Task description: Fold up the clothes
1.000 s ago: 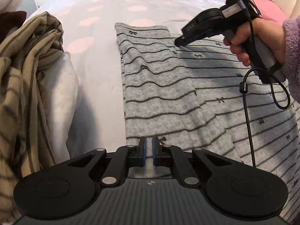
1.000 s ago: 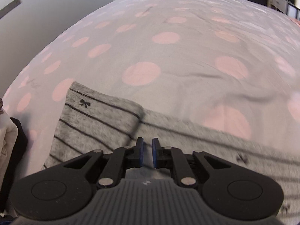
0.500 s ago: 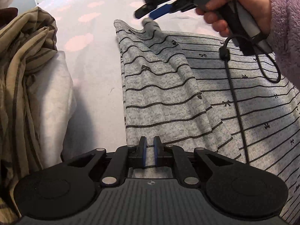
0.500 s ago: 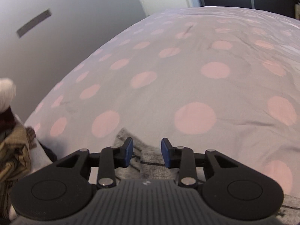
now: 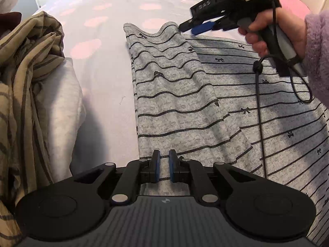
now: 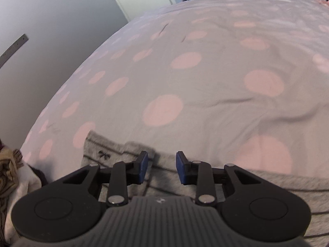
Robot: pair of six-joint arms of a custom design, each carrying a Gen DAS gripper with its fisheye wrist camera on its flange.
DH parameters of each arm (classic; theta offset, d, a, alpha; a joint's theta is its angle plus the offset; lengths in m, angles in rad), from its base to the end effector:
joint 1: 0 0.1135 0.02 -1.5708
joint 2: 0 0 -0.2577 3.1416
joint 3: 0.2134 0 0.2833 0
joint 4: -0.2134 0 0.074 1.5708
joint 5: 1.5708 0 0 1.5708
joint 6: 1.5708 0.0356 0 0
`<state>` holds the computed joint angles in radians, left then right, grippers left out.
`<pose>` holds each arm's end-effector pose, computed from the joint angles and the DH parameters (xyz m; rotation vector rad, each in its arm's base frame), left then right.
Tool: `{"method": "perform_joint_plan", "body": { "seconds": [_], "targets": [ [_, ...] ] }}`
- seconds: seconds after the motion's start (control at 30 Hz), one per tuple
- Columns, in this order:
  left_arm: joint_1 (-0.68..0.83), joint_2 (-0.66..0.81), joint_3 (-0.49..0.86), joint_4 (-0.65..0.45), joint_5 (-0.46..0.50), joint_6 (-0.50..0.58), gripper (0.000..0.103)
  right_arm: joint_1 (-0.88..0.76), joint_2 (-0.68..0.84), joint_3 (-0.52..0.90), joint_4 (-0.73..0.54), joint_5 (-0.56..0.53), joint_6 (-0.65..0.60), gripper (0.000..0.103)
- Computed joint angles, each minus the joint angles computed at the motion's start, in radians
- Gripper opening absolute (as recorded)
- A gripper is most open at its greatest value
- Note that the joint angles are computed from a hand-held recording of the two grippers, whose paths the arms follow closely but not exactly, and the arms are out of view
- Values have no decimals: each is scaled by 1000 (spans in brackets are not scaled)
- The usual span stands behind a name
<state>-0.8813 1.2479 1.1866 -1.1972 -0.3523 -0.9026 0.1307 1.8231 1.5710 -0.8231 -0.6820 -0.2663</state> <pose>0.1693 -0.1861 0.2986 -0.1034 2.6735 -0.0288 0.4093 0.0764 0.2627 -0.7085 2.3915 0.8369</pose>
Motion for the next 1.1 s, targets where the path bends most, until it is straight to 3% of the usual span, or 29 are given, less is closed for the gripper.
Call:
{"method": "perform_joint_plan", "body": {
  "seconds": [0.1, 0.17, 0.2, 0.47, 0.6, 0.73, 0.9, 1.03, 1.1],
  "targets": [
    [2, 1, -1, -1, 2, 2, 9, 26, -9, -36, 20, -25, 18, 34],
    [4, 1, -5, -2, 5, 8, 9, 52, -14, -51, 36, -3, 37, 10],
    [6, 1, -6, -3, 8, 10, 9, 58, -16, -51, 41, 13, 48, 4],
    [3, 30, 8, -34, 10, 17, 9, 34, -78, -21, 121, 91, 80, 4],
    [3, 26, 9, -31, 5, 7, 9, 51, -34, 40, 46, 164, 20, 4],
    [-3, 5, 1, -17, -11, -3, 9, 60, -31, 23, 58, 236, -6, 14],
    [-21, -10, 7, -17, -45, -14, 9, 41, -105, -36, 88, 205, -54, 20],
    [-22, -1, 22, -41, -43, -8, 9, 82, -130, -29, -18, 136, -153, 18],
    [-27, 8, 28, -55, -49, -4, 9, 125, -133, -42, -46, 196, -190, 16]
  ]
}}
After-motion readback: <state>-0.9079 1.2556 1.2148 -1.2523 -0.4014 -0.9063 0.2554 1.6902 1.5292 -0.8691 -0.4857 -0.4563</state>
